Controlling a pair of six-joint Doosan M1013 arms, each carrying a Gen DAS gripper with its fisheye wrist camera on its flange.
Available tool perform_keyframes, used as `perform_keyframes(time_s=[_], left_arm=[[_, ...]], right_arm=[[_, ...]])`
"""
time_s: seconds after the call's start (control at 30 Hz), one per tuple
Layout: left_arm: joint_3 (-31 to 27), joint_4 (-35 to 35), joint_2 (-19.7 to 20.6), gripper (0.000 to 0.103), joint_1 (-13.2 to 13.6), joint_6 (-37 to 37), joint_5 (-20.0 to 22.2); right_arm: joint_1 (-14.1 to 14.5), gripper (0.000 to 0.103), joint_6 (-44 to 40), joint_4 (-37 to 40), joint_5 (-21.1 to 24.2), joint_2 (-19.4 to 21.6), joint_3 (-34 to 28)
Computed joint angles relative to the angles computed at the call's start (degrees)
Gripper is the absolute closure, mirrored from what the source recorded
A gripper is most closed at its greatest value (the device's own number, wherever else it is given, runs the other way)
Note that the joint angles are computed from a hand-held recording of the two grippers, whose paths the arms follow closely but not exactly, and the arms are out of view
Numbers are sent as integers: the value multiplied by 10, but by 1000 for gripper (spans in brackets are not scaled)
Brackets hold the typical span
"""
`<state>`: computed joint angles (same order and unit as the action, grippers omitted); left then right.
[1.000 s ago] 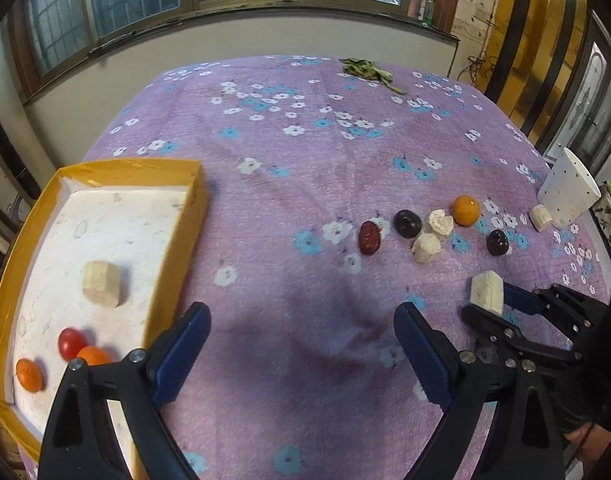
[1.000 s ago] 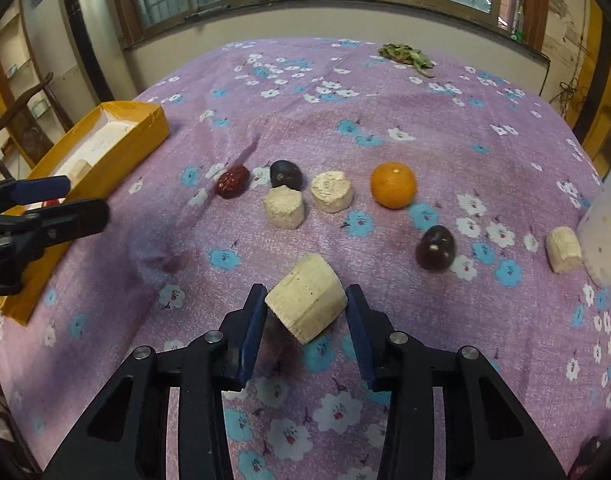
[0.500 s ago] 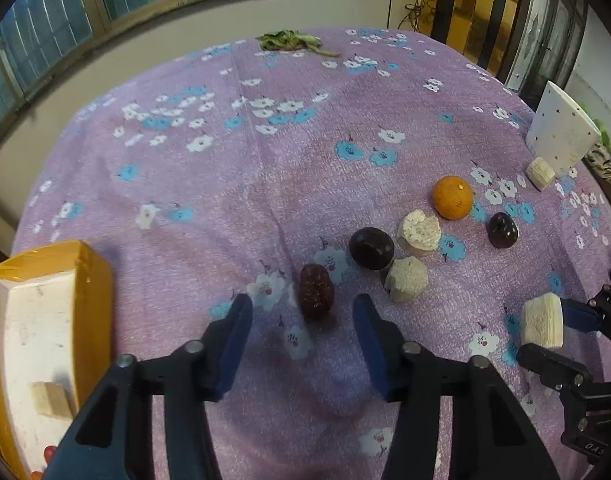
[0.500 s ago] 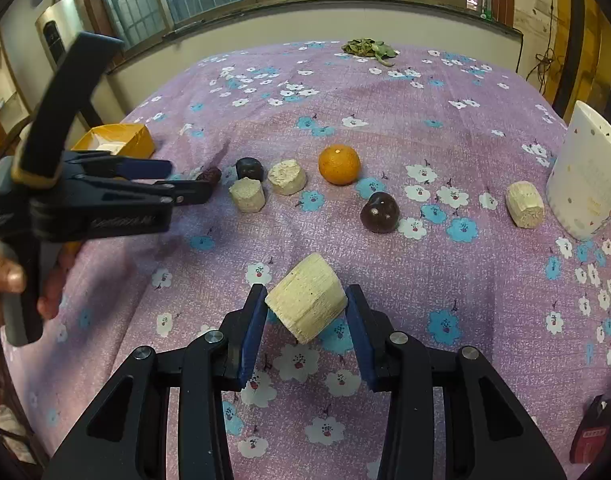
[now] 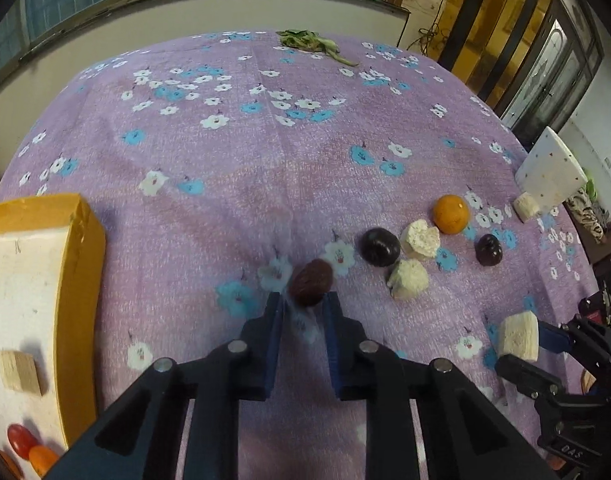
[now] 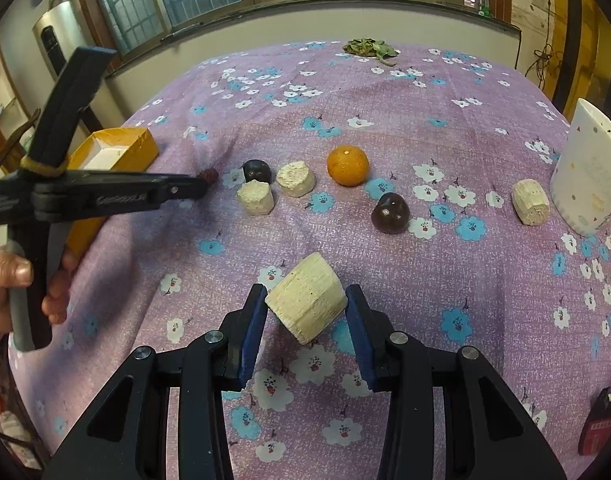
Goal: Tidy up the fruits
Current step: 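Grasp the grey round slice with the left gripper while the right holds its slice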
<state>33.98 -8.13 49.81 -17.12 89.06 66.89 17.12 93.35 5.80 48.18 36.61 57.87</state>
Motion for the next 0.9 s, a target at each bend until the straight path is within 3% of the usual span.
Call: perform_keyframes(time_s=[0.13,0.27,0.3,0.37,0.43,0.57,0.67,0.8,0.9], left_arm=[[54,0,-31,80,-1,10,-33],[40,-4,-25,79,-3,27,-19],[32,-8,-21,75,-4,40,-14],[6,-12,-8,49,-8,63,9],[-8,-31,-2,41,-11,92,18],[-34,-27,12,41,-25,129,21],[-77,-8,38,42,-35,120,52],[-113,1,61,53,-38,105,79],[-105,6,58,65,-38,100,55]], right_arm=[[3,64,15,-9,-10,-7,9],[5,64,44,-26,-2,-9,14],[5,64,52,-30,-2,-10,17],[5,64,63,-36,-1,-12,20],[4,64,68,-39,-2,-16,26],[2,64,72,-44,-2,-20,34],[-1,64,72,-40,-2,-22,37],[-5,64,63,-27,-7,-24,41],[-7,64,57,-20,-9,-25,44]])
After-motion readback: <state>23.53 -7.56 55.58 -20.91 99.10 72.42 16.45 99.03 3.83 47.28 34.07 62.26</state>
